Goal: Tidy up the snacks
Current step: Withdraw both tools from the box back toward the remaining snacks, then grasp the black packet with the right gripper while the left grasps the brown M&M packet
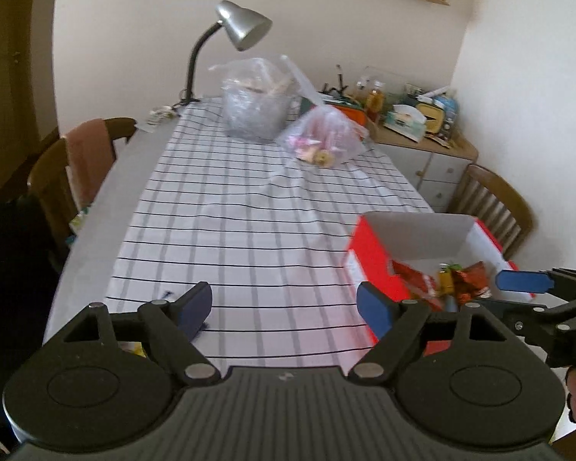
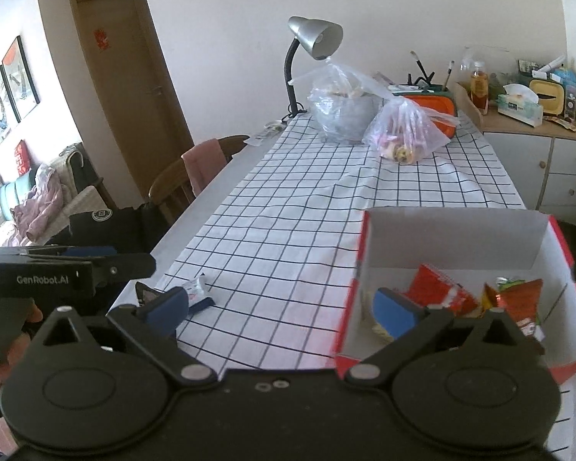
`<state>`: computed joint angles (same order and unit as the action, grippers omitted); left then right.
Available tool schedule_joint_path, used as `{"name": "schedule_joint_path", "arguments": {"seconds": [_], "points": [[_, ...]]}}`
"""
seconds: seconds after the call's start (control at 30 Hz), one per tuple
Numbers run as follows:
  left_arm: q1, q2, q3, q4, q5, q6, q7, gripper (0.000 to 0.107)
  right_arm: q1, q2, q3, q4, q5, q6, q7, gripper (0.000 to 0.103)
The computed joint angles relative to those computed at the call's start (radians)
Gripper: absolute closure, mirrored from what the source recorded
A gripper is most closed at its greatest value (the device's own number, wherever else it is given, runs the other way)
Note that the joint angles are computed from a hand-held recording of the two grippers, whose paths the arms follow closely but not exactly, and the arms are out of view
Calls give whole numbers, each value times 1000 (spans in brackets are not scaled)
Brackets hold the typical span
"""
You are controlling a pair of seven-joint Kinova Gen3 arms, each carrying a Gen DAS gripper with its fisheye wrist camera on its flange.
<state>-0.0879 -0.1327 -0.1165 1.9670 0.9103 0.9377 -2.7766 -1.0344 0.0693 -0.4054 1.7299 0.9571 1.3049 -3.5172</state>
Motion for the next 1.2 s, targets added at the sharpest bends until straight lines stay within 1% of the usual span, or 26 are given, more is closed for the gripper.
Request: {"name": "schedule_joint_path", "arguments": {"seconds": [0.07,0.2,0.33,0.57,0.7,0.9,1.13,1.2], "points": [[-16,14,-24,-8,8,21,-36,25,1,33,8,-30,-5,-6,10,0],[-63,64,-35,-42,8,41,-71,25,-19,98,42,-92,-18,-26,28,0],[-113,117,-22,-76,-7,43,-87,25,-41,158,88,-154,-37,-57,68,0],[-184,210,15,-129,-48,8,-93,25,-59,250,166,-254,-88,-137,173,0],[-215,259,38,-163,-76,-6,-73,25,-55,301,203,-306,-142,-185,261,0],[-233,323,76,-201,-136,-58,-19,25,-44,379,249,-389,-238,-236,407,0],[-233,387,121,-244,-211,-92,41,25,-17,432,287,-422,-349,-327,557,1],[-231,405,133,-260,-233,-90,61,25,-6,445,294,-432,-383,-346,595,1]]}}
